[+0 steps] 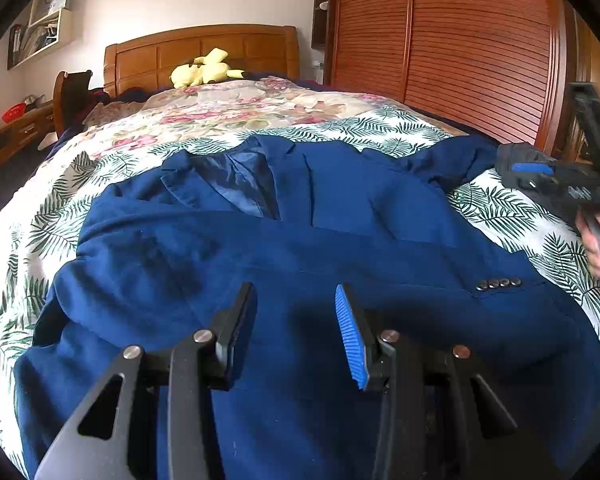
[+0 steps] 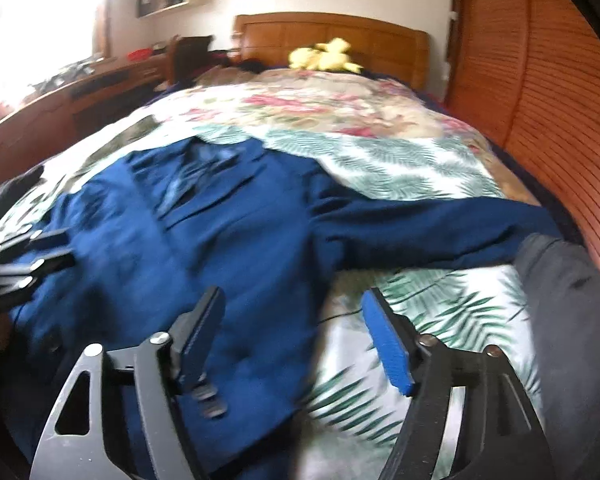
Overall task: Fold large clothes
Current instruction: 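Move the right gripper toward the other jacket sleeve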
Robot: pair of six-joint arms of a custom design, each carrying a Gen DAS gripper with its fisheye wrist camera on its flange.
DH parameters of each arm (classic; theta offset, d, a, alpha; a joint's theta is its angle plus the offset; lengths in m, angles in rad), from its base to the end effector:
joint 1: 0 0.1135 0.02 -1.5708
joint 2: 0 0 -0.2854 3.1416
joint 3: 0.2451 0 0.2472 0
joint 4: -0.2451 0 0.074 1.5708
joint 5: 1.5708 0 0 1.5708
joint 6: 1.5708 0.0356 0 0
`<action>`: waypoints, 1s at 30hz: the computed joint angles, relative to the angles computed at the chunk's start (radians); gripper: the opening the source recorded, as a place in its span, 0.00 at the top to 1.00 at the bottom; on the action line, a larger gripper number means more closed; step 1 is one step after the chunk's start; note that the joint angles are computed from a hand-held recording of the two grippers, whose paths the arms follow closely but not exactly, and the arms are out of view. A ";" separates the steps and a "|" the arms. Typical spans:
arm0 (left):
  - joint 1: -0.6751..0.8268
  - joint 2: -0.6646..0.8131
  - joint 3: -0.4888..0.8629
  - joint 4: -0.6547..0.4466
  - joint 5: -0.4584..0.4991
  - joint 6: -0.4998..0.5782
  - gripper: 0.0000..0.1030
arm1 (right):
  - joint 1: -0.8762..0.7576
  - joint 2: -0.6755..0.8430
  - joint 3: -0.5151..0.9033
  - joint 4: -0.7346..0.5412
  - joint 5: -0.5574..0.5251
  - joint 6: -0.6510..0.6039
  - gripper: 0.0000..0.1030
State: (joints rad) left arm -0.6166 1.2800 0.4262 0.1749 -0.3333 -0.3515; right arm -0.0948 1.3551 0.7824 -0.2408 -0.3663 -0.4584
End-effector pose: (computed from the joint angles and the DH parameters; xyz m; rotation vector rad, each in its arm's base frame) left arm 0.1901 -0.1205 0.1780 0.1156 2.2078 -0.1622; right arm 0.2666 -0.0125 0.2348 -0.5865 2.2467 0.1610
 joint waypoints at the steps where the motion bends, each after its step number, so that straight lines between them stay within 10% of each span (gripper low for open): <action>1: 0.001 0.002 0.001 0.000 0.001 0.000 0.62 | -0.015 0.047 0.041 -0.002 0.010 0.010 0.28; 30: -0.005 0.006 0.013 -0.020 0.003 0.008 0.62 | -0.145 0.715 0.675 -0.148 0.040 0.368 0.28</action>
State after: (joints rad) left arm -0.6214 1.2856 0.4397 0.1548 -0.3307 -0.3434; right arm -0.2394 2.0705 1.4576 -0.3892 -0.3263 -0.0902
